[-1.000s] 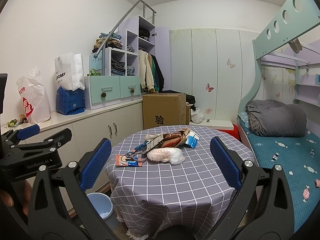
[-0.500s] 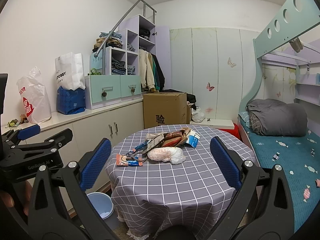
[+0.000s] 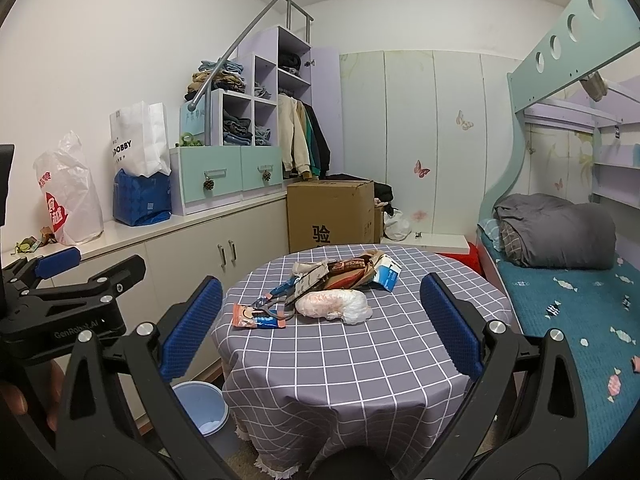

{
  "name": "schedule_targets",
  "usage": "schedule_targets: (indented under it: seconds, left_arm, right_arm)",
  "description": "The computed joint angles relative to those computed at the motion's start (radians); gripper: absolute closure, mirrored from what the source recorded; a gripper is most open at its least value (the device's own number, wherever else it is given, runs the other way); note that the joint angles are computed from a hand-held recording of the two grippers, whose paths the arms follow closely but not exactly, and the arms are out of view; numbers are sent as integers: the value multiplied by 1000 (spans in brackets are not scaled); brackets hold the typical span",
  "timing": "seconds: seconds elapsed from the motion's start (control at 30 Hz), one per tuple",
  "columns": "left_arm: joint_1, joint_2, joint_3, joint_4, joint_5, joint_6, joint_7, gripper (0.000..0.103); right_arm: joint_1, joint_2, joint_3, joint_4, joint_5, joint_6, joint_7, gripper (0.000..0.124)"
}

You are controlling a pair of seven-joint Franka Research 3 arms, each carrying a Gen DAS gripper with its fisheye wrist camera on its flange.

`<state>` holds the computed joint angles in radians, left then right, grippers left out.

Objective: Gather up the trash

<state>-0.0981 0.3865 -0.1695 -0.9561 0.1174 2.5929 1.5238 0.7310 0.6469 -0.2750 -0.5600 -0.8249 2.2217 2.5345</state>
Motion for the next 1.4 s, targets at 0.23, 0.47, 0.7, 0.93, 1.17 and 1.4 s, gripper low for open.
schedule_targets:
  seconds: [0.23, 0.47, 0.7, 0.93, 1.17, 1.4]
  left_arm:
    - [-11, 22, -9, 41, -12, -31, 4, 4]
    - [-39, 61, -7, 112, -3, -88, 21, 4]
    - [-58, 85, 4, 164, 15, -117, 15, 4]
    - [-53, 76, 8, 149, 16, -115, 3, 4]
    - [-47, 73, 11, 142, 20, -108, -19, 4]
    - [-48, 71, 18, 137, 35, -106, -33, 4]
  right_arm:
    - [0, -42, 7, -65, 0, 11, 28, 27]
    - [-5, -131, 42, -203, -50, 40, 98, 27]
    - [-26, -138, 72, -199, -44, 34, 92, 27]
    - [-31, -135, 81, -191, -35, 36, 84, 27]
    - [-28, -126, 75, -179, -20, 41, 67, 27]
    - [-33, -129, 79, -189, -7, 49, 69, 27]
